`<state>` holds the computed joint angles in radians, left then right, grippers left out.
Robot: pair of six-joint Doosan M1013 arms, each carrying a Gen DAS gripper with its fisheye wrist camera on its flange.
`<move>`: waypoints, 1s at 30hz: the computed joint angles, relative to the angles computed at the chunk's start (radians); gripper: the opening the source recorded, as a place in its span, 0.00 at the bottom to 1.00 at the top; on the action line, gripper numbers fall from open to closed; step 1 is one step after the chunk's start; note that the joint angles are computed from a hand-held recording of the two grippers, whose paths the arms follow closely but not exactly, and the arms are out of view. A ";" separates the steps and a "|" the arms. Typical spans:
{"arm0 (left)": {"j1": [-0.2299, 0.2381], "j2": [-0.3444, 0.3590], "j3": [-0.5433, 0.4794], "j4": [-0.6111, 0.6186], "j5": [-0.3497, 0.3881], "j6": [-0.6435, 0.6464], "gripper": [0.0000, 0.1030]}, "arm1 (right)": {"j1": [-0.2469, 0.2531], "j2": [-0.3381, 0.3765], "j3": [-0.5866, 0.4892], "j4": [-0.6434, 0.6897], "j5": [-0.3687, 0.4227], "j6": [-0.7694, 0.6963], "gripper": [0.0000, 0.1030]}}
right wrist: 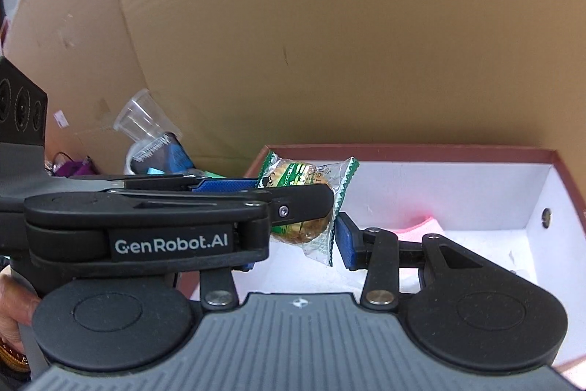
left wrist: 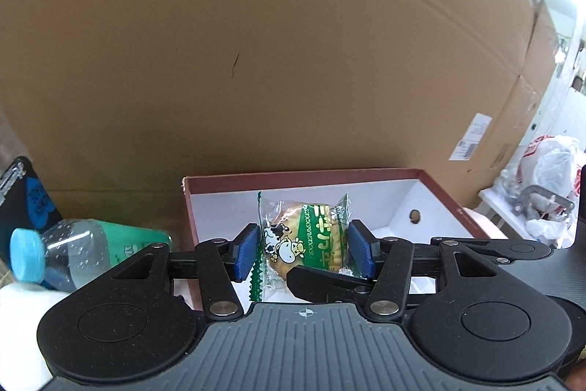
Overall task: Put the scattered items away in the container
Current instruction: 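Carry the bun packet with the left gripper over the box, then lower the bun packet into the box and open the left gripper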
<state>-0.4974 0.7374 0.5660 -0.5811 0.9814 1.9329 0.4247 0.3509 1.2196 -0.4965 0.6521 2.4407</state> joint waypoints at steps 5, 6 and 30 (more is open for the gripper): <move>-0.002 0.059 -0.103 0.030 0.059 -0.046 0.61 | -0.019 0.025 -0.038 0.071 0.041 -0.051 0.47; -0.003 0.069 -0.119 0.037 0.068 -0.054 0.61 | -0.023 0.031 -0.046 0.083 0.051 -0.062 0.47; -0.016 0.041 -0.044 0.054 -0.055 0.019 0.95 | -0.015 0.118 -0.168 0.097 0.248 -0.121 0.78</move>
